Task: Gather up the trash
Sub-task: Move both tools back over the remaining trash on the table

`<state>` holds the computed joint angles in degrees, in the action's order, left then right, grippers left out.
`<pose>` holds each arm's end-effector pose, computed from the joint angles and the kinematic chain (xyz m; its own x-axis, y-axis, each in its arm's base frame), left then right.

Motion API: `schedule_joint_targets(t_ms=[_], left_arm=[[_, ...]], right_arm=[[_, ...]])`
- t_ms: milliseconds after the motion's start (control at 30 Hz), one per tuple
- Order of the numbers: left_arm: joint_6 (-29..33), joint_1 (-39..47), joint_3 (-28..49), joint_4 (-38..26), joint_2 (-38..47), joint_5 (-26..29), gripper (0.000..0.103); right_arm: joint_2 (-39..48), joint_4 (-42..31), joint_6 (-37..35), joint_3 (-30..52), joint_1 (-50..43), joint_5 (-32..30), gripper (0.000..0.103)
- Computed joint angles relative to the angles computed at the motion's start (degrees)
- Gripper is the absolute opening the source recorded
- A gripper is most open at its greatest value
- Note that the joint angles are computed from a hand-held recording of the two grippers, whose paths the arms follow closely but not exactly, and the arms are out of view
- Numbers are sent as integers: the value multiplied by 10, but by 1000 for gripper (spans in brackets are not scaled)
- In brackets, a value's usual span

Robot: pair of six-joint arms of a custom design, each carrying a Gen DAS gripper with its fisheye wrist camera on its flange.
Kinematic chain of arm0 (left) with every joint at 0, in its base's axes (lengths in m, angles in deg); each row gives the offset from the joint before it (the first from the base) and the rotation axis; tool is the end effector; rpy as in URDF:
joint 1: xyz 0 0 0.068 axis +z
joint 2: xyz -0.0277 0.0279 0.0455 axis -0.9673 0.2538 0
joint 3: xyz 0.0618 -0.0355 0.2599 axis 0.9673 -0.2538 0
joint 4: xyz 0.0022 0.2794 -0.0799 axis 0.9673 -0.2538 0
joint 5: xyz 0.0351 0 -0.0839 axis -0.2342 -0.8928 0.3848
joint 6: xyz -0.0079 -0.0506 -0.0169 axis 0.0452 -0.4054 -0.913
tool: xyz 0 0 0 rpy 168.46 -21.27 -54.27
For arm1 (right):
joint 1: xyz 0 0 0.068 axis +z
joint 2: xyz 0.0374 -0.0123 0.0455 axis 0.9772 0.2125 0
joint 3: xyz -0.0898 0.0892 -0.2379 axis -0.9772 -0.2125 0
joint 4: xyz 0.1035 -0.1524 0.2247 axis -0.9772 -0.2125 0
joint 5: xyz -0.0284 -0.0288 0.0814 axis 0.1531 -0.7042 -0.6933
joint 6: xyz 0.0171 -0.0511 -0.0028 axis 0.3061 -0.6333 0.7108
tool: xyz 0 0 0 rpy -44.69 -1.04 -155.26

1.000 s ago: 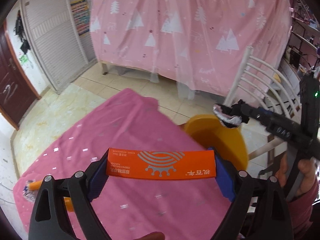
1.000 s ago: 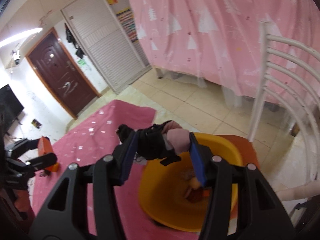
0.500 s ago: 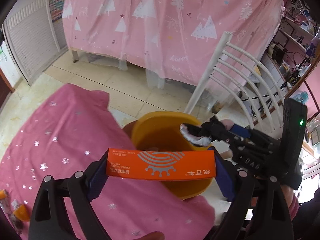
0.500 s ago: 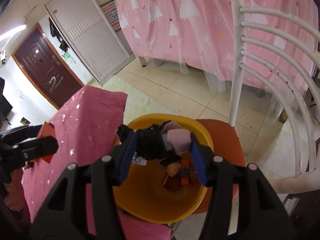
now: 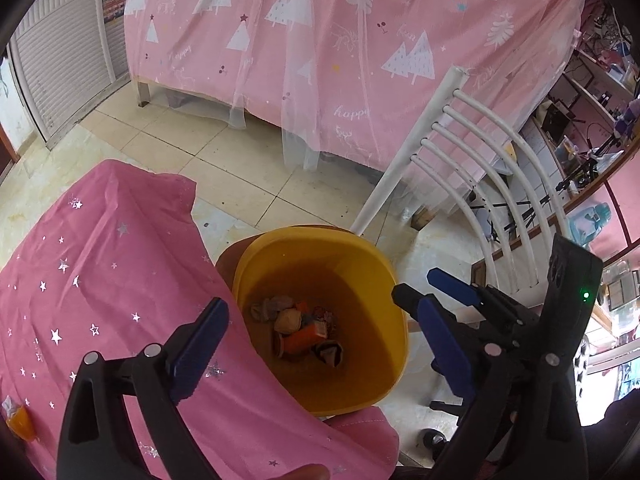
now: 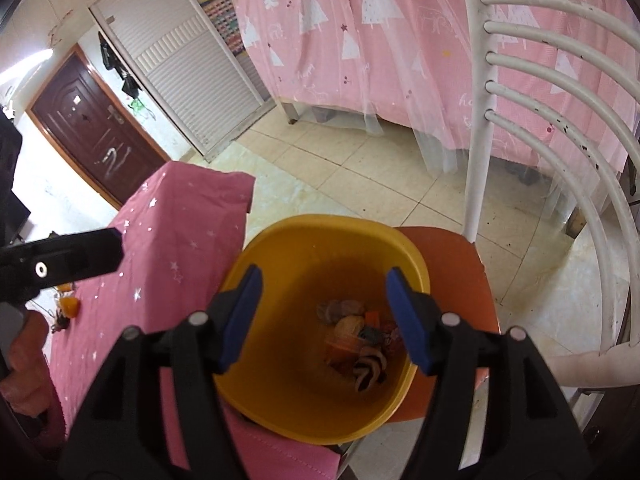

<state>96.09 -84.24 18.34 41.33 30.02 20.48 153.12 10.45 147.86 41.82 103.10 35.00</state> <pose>0.3882 -0.0786 0.1104 -0.4886 0.7509 -0.4444 0.8720 0.4380 -0.2185 0.2014 0.0785 0.0462 -0.4471 0.7010 -0.5557 0.6089 0.6936 0.3850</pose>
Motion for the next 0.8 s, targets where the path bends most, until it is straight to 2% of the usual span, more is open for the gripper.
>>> schedule_joint_targets(t_ms=[133, 367, 467, 567, 800], left_arm=[[1, 11, 7, -6, -6, 7, 90], [18, 53, 54, -45, 0, 32, 91], [30, 81, 89, -68, 14, 47, 92], [36, 104, 126, -87, 32, 57, 92], [49, 167, 259, -148, 104, 77, 93]], right_arm=[[-5, -5, -5, 7, 5, 0, 62], [-6, -68, -31, 71, 19, 5, 62], [2, -101, -47, 113, 30, 13, 62], [18, -129, -66, 160, 41, 19, 67], [88, -171, -112, 281, 60, 13, 68]])
